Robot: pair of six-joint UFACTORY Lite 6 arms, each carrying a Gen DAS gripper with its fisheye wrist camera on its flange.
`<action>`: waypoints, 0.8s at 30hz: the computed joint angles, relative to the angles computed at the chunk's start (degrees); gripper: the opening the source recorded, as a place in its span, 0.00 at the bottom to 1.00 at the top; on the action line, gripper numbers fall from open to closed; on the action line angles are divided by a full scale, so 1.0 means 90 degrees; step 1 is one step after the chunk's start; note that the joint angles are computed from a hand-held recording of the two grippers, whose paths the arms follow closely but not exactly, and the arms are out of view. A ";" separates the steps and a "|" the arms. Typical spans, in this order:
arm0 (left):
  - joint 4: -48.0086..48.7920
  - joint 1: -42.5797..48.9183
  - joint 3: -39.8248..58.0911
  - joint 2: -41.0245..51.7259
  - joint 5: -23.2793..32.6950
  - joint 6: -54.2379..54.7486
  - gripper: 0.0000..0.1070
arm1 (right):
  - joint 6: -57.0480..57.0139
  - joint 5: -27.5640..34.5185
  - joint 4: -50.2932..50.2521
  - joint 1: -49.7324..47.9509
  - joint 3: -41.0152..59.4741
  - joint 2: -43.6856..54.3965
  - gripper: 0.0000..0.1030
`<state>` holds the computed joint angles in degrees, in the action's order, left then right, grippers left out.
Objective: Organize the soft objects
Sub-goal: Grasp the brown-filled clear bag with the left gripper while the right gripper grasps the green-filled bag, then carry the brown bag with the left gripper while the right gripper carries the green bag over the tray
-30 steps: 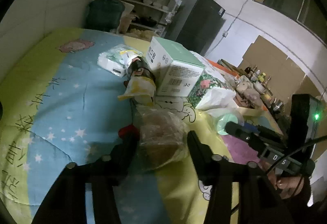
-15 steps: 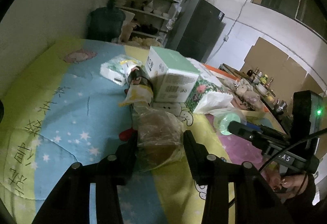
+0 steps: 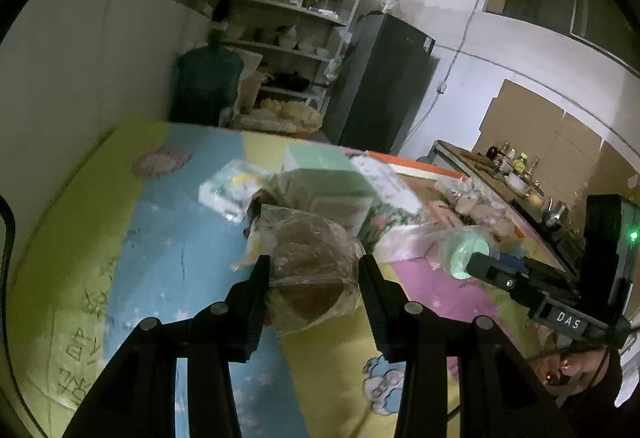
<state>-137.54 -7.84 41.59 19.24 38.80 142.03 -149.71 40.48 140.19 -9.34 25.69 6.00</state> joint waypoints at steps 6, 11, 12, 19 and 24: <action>-0.0445 -0.0518 0.0087 -0.0345 -0.0291 0.0093 0.41 | 0.0244 0.0056 -0.0446 -0.0359 -0.0174 -0.0437 0.33; -0.0819 -0.0984 0.0313 -0.0430 -0.0523 0.0209 0.41 | 0.0484 0.0073 -0.0864 -0.0701 -0.0196 -0.0731 0.33; -0.0910 -0.1096 0.0378 -0.0427 -0.0574 0.0242 0.41 | 0.0555 0.0079 -0.0989 -0.0798 -0.0192 -0.0799 0.33; -0.1506 -0.1776 0.0949 -0.0314 -0.1004 0.0425 0.41 | 0.0898 0.0121 -0.1689 -0.1386 -0.0012 -0.1053 0.33; -0.1816 -0.2208 0.1629 -0.0002 -0.1379 0.0512 0.41 | 0.1086 0.0153 -0.2101 -0.1816 0.0221 -0.1108 0.33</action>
<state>-153.88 -27.71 56.25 19.22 26.39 146.65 -139.94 41.86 121.29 -25.69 27.68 -3.97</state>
